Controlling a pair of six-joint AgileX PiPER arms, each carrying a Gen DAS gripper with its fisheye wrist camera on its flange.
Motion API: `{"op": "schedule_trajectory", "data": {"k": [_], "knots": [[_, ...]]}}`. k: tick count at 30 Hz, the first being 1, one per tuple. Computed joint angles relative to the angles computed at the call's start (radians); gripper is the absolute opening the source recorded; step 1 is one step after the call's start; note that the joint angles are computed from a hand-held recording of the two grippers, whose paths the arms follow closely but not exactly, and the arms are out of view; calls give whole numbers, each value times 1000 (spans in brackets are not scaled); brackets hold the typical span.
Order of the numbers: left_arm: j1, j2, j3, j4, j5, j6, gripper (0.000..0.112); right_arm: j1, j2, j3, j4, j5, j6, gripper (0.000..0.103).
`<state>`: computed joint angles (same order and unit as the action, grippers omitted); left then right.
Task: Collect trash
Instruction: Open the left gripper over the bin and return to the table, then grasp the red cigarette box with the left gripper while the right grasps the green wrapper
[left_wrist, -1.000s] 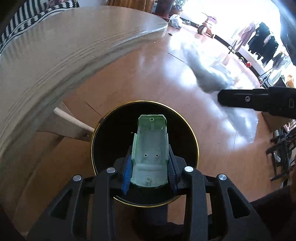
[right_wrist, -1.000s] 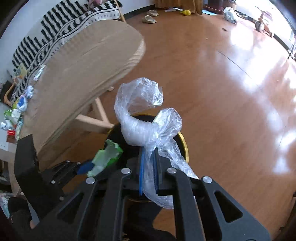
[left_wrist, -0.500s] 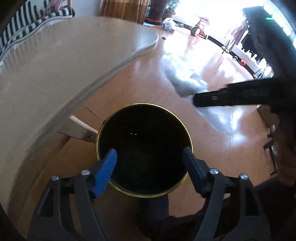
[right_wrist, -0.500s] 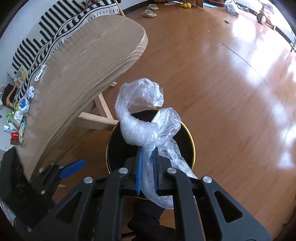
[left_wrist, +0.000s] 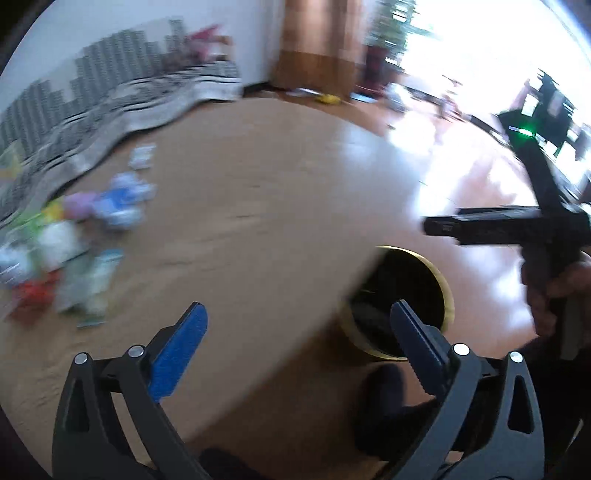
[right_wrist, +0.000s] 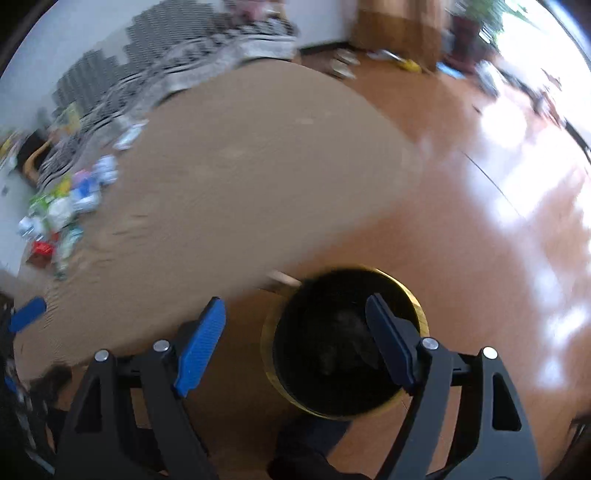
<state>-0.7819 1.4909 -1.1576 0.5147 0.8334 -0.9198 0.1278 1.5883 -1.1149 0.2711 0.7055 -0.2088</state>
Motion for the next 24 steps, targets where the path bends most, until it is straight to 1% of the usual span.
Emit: {"op": "schedule_trajectory", "data": {"k": [2, 4, 5, 6, 8, 9, 10, 11, 12, 13, 14, 15, 16, 17, 18, 19, 20, 22, 23, 24], "knots": [[66, -102, 83, 20, 36, -15, 96, 149, 25, -63, -54, 9, 94, 77], [191, -239, 197, 38, 59, -21, 96, 304, 77, -150, -101, 29, 182, 77], [266, -284, 229, 15, 61, 14, 96, 357, 106, -197, -118, 44, 211, 77], [365, -331, 275, -47, 22, 89, 96, 413, 141, -250, -134, 60, 240, 77], [565, -395, 336, -103, -5, 163, 96, 519, 240, -397, -140, 103, 289, 77], [665, -410, 344, -162, -30, 238, 96, 552, 283, -461, -138, 123, 308, 77], [765, -414, 342, -206, -39, 328, 96, 587, 348, -561, -129, 159, 323, 77], [864, -405, 344, -290, -89, 428, 96, 613, 398, -638, -133, 185, 343, 77], [938, -386, 339, -333, -125, 519, 96, 633, 448, -714, -137, 210, 358, 77], [972, -382, 338, -353, -130, 571, 96, 651, 493, -783, -146, 234, 373, 77], [998, -353, 318, -335, -127, 583, 96, 677, 543, -859, -179, 252, 403, 77], [1013, -324, 309, -310, -145, 560, 96, 690, 573, -898, -199, 257, 416, 77], [1032, -297, 302, -315, -175, 569, 96, 701, 590, -916, -213, 255, 421, 77], [1035, -265, 298, -290, -219, 544, 96, 715, 623, -953, -226, 270, 425, 77], [1041, -238, 298, -266, -247, 526, 96, 722, 630, -950, -224, 269, 423, 77], [1035, -201, 285, -226, -257, 480, 96, 727, 659, -982, -221, 287, 418, 77], [1038, -169, 276, -218, -277, 471, 96, 731, 676, -1004, -224, 301, 420, 77], [1042, -132, 280, -187, -315, 447, 96, 738, 727, -1074, -218, 339, 415, 77], [1052, -125, 291, -190, -346, 454, 96, 740, 746, -1102, -213, 355, 408, 77], [1044, -126, 302, -171, -367, 429, 96, 741, 762, -1126, -213, 367, 404, 77]]}}
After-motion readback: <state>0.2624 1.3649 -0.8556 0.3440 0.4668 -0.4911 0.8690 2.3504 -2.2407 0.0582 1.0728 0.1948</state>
